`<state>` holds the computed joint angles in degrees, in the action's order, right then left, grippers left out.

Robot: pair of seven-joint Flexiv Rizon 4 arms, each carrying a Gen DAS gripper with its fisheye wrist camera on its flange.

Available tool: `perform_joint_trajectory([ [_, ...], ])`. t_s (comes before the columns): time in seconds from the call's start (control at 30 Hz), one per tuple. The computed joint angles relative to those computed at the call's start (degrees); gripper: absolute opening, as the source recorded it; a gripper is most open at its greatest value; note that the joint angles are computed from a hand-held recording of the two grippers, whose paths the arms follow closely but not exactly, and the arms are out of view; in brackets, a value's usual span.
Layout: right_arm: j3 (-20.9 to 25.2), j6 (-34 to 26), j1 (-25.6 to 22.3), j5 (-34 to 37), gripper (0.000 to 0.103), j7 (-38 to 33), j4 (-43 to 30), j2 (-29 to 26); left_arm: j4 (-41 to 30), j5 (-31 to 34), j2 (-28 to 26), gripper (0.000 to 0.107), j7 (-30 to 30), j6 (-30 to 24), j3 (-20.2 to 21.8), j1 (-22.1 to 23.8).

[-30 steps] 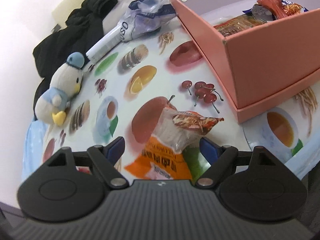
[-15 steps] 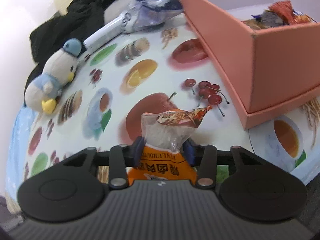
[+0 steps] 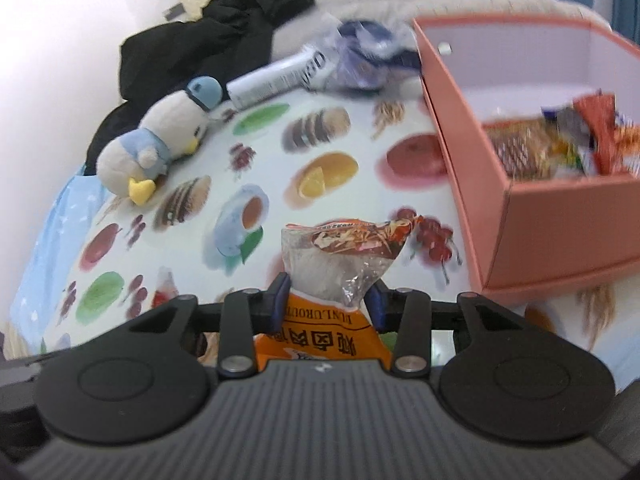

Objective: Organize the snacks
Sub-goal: 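Carry pastry pack with left tool while right tool carries orange packet over pink box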

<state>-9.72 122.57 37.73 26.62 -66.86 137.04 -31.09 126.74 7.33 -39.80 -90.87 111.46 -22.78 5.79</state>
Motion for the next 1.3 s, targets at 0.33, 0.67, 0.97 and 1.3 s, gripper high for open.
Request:
perform_joint_trajectory([
  [0.33, -4.29, 2.50, 5.90, 6.86, 0.043, -7.51, 4.36, 6.61, 3.27, 2.40, 5.75, 0.032, -2.39, -0.16, -5.57, 4.48],
  [0.67, -10.76, 2.63, 14.86, 20.85, 0.043, -23.83, 6.19, 16.81, 6.13, 6.11, 12.36, 0.032, -5.34, -0.28, -13.31, 9.79],
  [0.97, -12.44, 5.52, 18.91, 37.18, 0.043, -41.62, 6.85, 27.03, 7.47, 8.45, 13.66, 0.032, -6.18, -1.97, -22.45, 13.77],
  [1.3, -8.93, 4.21, 12.15, 48.20, 0.043, -58.22, 5.67, 35.15, 3.93, 6.99, 11.40, 0.032, -2.91, -4.19, -25.28, 9.76],
])
